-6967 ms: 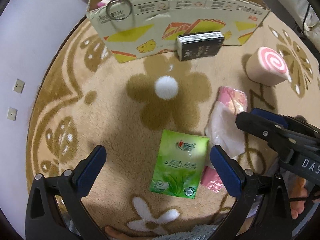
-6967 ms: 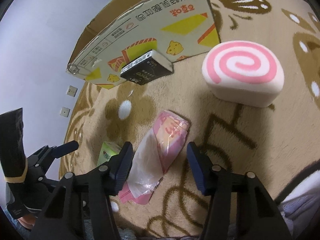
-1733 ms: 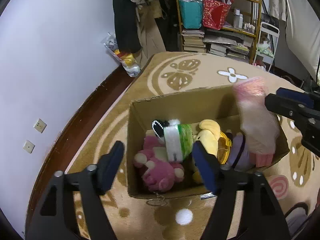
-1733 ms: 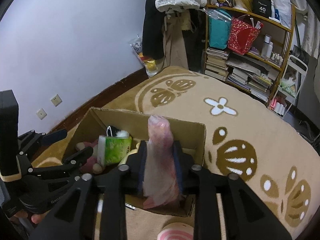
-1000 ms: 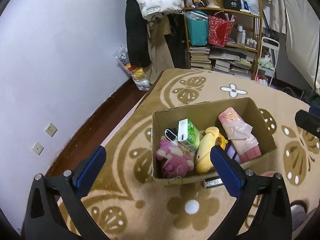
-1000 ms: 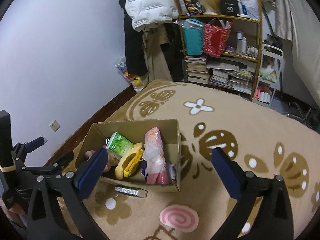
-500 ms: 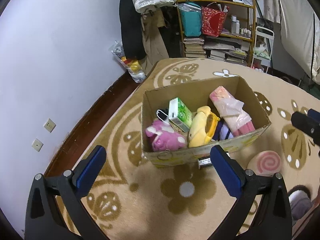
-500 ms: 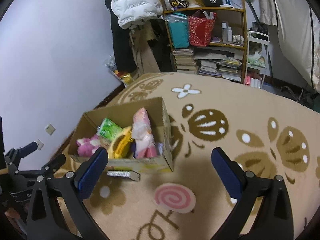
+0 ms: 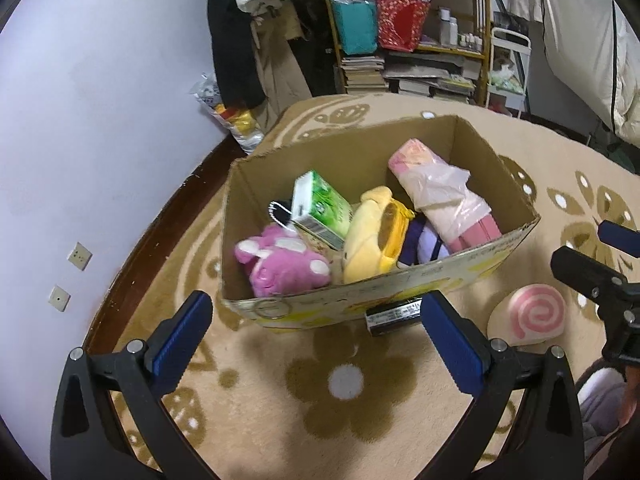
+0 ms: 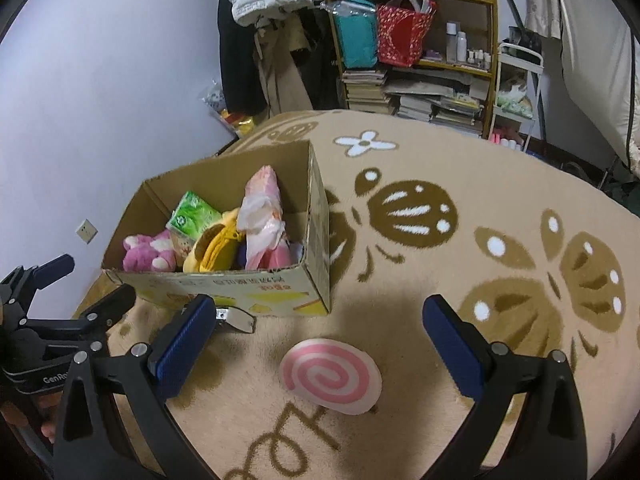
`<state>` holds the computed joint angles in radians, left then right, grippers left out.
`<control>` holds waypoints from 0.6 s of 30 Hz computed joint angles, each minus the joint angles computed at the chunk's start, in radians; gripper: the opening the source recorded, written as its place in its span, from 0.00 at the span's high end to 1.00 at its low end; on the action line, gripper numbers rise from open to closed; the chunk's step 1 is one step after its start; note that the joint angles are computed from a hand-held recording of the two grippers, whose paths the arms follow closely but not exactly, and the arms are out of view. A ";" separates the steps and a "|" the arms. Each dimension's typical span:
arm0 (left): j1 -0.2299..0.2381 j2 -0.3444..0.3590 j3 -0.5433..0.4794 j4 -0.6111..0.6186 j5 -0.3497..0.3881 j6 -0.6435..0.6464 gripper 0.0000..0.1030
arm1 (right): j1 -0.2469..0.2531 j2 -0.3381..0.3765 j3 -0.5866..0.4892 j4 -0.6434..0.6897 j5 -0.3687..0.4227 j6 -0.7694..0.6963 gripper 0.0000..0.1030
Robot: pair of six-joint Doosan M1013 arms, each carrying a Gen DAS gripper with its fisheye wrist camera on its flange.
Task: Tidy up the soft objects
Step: 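Lower the left tool to the black box while the right tool reaches the swirl cushion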
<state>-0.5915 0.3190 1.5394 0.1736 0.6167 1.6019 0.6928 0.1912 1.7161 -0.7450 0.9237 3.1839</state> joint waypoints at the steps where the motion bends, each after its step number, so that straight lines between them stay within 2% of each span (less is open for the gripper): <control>1: 0.002 0.005 -0.001 -0.018 -0.002 0.015 0.00 | -0.004 0.004 0.002 0.008 -0.010 -0.006 0.00; 14: 0.015 0.047 0.005 -0.138 -0.015 0.049 0.00 | -0.032 0.022 0.048 0.076 -0.091 0.033 0.00; 18: 0.017 0.053 0.007 -0.136 -0.024 0.038 0.00 | -0.039 0.026 0.060 0.098 -0.118 0.046 0.00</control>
